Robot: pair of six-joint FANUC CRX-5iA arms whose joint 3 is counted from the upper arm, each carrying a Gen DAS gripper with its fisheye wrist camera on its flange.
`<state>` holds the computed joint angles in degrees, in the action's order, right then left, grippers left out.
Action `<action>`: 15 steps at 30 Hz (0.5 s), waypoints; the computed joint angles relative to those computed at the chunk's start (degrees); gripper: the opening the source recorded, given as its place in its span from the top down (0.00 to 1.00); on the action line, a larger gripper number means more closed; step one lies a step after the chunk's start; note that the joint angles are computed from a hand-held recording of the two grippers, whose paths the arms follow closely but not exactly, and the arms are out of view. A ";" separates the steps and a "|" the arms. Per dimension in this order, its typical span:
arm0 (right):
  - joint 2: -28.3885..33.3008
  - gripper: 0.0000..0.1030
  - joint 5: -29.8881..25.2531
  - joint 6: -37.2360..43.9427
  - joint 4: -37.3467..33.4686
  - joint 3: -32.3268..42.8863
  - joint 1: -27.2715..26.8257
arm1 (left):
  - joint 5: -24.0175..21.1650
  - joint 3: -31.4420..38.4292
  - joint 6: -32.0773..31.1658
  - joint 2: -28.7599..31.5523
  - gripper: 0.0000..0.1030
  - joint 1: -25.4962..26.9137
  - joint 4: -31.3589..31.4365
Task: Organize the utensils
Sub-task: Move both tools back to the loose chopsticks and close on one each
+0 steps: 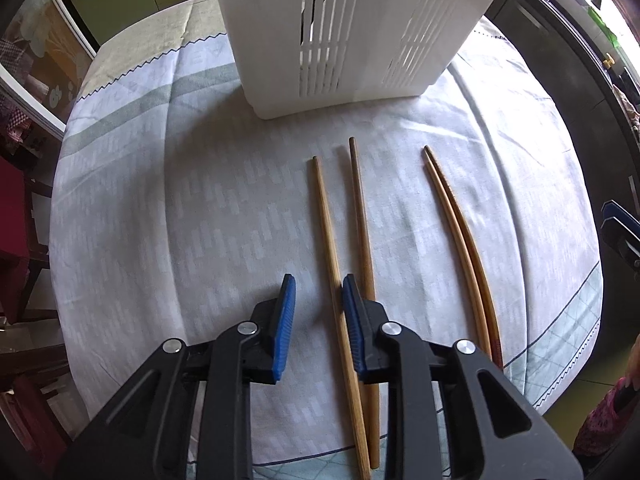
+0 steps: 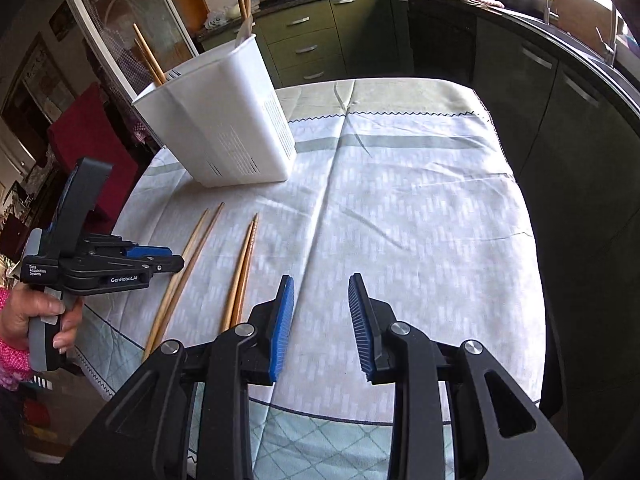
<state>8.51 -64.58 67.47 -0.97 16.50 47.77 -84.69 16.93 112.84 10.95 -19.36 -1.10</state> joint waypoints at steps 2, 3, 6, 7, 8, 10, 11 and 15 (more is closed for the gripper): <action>1.60 0.72 -1.12 0.74 -0.42 1.48 -0.07 | -0.64 1.61 0.19 1.42 0.81 -0.99 -1.03; 2.57 0.72 -1.62 1.45 -0.88 2.34 -0.19 | -1.08 1.97 -0.05 1.64 0.88 -1.28 -1.51; 6.42 0.72 -4.39 3.44 -3.18 6.61 0.16 | -1.33 2.96 -0.33 2.61 0.91 -2.12 -2.21; 7.88 0.72 -5.41 4.11 -3.91 8.20 0.38 | -1.42 3.12 -0.17 2.68 0.91 -2.38 -2.24; 9.27 0.72 -6.47 4.80 -4.61 9.70 0.60 | -1.36 2.91 -0.25 2.52 0.91 -2.36 -2.23; 12.17 0.72 -8.75 5.94 -5.71 12.95 1.16 | -1.09 2.05 -0.42 1.87 0.91 -2.18 -2.31; 13.51 0.72 -9.85 6.29 -6.07 14.51 1.42 | -1.02 1.80 -0.38 1.68 0.91 -2.06 -2.30; 16.99 0.72 -12.25 6.53 -5.08 18.34 2.52 | -0.01 -0.78 -1.32 -0.32 0.91 -1.04 -2.22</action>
<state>25.50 -76.83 73.99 -6.05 34.84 50.29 -84.70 16.16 111.52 10.63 -20.40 -3.32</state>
